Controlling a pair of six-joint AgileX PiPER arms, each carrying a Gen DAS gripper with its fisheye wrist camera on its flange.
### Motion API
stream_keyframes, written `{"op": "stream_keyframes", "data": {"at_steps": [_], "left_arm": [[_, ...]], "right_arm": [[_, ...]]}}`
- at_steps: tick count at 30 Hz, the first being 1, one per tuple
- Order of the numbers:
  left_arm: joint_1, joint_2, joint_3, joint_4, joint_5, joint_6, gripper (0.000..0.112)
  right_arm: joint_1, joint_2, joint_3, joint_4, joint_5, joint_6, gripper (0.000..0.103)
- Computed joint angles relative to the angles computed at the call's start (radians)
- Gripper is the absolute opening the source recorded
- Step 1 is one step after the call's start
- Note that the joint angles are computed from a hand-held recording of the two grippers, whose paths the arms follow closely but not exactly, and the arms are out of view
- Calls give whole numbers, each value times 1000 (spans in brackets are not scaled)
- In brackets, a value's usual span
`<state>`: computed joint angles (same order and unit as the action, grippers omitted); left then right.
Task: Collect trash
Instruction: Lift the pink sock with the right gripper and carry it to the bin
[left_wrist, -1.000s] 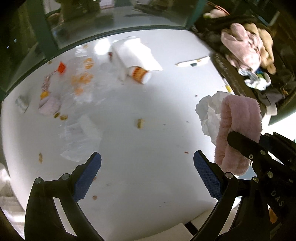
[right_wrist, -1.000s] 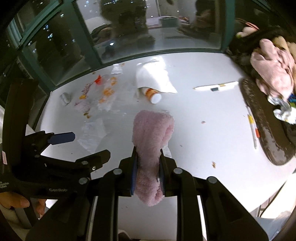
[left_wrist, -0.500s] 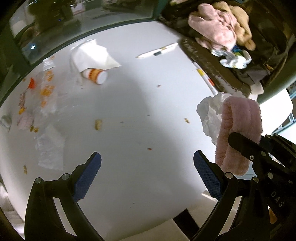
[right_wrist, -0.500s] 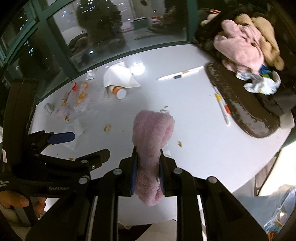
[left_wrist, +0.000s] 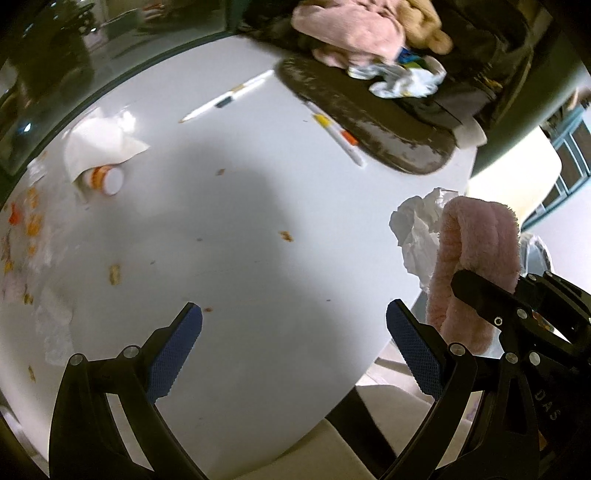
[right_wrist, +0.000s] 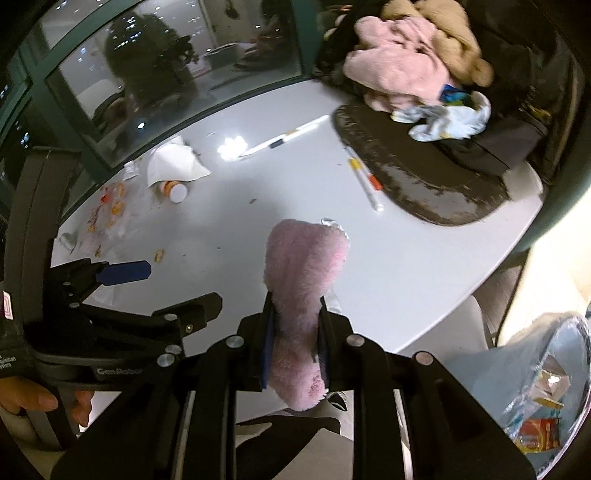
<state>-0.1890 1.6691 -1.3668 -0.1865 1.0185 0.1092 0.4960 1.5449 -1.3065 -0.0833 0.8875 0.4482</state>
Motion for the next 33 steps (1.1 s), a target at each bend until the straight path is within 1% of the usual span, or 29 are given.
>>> {"op": "stream_keyframes", "data": {"at_steps": [7,16,26,33], "left_arm": [[-95,58,-74,1,16,-12,97],[-204,124,-179,6,40,-26,97],[-334,205,-315,25,75,-59,97],[-402,280,-425,24,107,-79,97]], "right_arm": [[-68,-82,89,-16,-11,42,20],[-169,-178,176,-23,-25,45,20],[-318,-280,252,1,-23,-10,20],[-446,-326,284,45,-21,-90,20]]}}
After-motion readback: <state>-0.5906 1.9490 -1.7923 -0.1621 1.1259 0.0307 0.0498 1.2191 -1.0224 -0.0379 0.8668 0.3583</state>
